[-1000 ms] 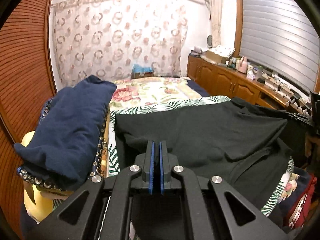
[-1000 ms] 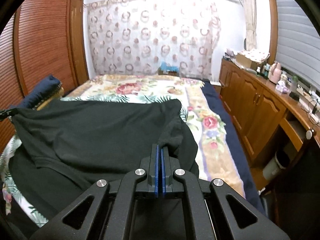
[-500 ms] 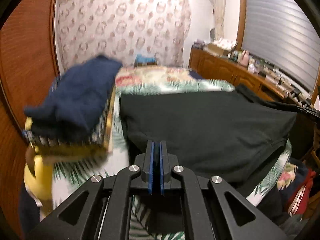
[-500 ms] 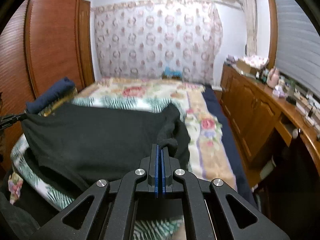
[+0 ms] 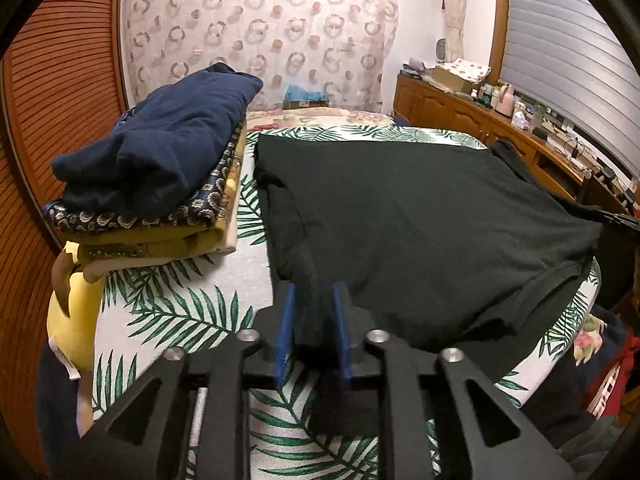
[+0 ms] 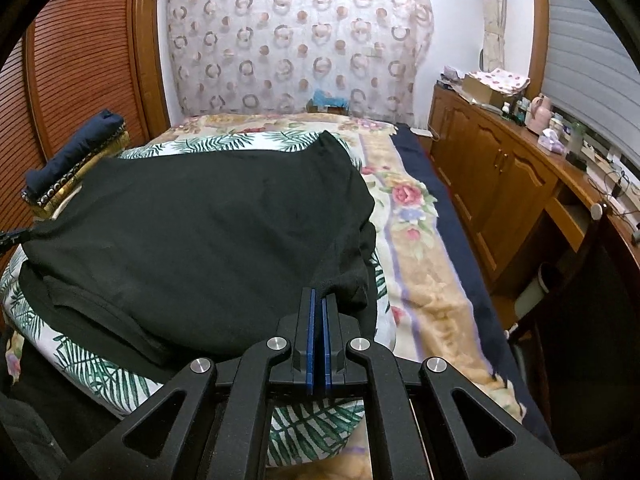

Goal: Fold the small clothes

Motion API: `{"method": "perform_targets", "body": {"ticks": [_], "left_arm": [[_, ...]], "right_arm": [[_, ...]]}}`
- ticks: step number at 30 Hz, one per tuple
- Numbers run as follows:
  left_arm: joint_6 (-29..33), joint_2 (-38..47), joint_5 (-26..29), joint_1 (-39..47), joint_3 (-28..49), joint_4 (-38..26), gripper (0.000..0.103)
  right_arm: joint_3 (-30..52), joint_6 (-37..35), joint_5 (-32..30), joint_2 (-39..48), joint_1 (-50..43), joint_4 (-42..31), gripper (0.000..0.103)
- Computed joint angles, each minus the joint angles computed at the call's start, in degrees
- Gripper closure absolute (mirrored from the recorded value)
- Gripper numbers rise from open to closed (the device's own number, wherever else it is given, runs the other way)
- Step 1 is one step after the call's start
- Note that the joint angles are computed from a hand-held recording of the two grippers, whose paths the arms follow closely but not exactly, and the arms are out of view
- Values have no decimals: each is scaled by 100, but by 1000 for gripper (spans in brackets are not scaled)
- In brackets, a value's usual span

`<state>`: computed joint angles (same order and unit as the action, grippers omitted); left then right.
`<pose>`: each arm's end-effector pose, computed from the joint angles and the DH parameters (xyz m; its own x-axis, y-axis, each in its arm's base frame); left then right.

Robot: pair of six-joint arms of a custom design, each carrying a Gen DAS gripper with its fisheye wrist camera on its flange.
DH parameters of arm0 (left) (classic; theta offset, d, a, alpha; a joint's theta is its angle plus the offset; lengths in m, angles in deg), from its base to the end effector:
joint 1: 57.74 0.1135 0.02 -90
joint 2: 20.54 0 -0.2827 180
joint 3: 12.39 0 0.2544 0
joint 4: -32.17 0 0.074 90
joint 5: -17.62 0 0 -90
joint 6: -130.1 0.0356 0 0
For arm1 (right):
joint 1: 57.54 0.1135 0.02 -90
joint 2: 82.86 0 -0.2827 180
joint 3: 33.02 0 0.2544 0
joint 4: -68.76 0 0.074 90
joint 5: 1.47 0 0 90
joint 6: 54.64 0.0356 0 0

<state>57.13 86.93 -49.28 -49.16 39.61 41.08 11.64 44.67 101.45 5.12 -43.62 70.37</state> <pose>0.3209 0.0343 0.0961 -0.6486 0.1746 -0.7409 0.3341 0.9399 -0.0710 0.2701 0.0587 0.1492 -0.6490 0.0016 -0.7608 0.0330 0.9991 -0.0260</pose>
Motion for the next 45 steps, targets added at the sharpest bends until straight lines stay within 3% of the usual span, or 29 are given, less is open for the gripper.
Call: {"method": "perform_targets", "body": {"ticks": [2, 8, 10, 13, 31, 38, 45], "left_arm": [[-32, 48, 76, 75, 31, -17, 61], [-90, 382, -84, 75, 267, -233, 60], [-140, 478, -110, 72, 317, -278, 60], [-153, 520, -111, 73, 302, -268, 60], [-47, 621, -275, -19, 323, -338, 60], [-15, 671, -361, -63, 348, -241, 60], [-66, 647, -407, -118, 313, -205, 60]], "right_arm": [[-107, 2, 65, -110, 37, 28, 101], [-323, 91, 451, -242, 343, 187, 90], [-383, 101, 459, -227, 366, 304, 72], [-494, 120, 329, -279, 414, 500, 57], [-27, -15, -593, 1172, 912, 1378, 56], [216, -291, -1084, 1639, 616, 1357, 56], [818, -427, -1080, 2122, 419, 1037, 48]]}}
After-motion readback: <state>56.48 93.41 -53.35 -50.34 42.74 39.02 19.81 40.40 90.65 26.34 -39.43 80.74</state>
